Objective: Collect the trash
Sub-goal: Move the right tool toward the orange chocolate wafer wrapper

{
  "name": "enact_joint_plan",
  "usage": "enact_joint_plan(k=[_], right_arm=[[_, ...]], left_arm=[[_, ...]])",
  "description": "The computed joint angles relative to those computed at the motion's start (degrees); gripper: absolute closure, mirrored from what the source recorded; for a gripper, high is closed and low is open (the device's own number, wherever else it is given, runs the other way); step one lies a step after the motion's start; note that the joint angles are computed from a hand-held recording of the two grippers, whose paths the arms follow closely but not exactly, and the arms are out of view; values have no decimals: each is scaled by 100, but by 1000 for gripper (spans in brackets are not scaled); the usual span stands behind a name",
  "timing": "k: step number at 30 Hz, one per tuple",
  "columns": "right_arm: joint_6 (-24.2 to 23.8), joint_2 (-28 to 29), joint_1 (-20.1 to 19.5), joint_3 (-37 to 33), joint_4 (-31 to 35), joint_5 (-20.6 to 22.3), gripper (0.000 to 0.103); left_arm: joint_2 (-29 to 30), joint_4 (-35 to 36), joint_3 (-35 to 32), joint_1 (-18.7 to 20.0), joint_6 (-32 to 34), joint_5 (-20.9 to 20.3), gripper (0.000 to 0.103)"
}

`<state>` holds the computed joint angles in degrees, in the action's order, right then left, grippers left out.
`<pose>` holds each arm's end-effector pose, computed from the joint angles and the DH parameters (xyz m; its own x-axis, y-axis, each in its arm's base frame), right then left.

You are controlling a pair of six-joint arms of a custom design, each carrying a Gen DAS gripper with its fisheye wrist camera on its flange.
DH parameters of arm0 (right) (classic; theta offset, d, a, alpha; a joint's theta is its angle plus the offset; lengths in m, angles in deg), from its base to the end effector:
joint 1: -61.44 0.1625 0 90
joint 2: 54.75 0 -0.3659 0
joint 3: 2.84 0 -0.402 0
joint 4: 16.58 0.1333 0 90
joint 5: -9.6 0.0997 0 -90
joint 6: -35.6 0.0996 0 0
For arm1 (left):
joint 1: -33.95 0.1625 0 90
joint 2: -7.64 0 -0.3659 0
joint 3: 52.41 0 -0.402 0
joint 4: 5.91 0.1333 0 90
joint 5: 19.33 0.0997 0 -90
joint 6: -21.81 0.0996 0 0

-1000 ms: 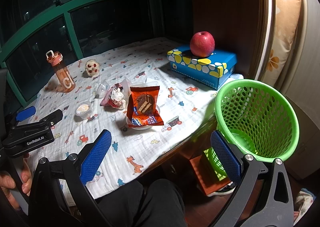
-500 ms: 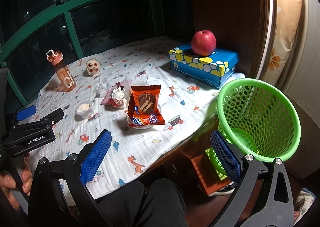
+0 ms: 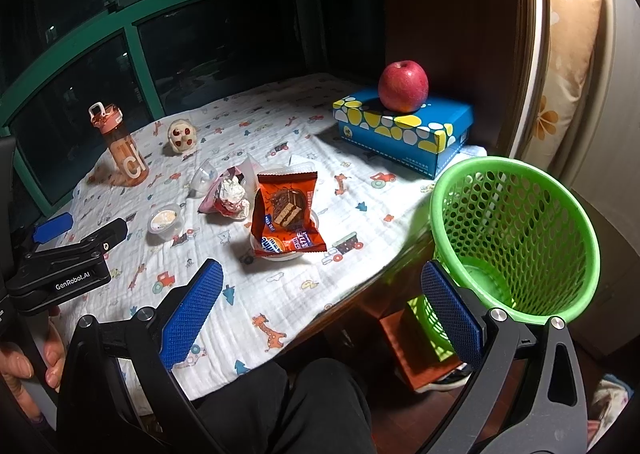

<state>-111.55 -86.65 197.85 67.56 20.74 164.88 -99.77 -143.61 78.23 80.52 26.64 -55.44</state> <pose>0.4198 -0.3405 0.0408 -0.7585 0.2371 0.6070 -0.3461 0.6427 -0.6835 -0.1026 -0.4193 0.3410 -0.6030 0.2172 -0.7676 0.6789 0.6450 -0.3508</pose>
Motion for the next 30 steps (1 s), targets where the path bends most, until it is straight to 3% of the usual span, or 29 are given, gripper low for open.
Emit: enact_joint_plan(k=[20, 30], right_arm=[[-33, 2, -58, -28, -4, -56, 5], [-610, -64, -232, -40, -329, -263, 5]], left_arm=[[145, -101, -68, -17, 70, -57, 6], [506, -401, -285, 146, 303, -100, 6]])
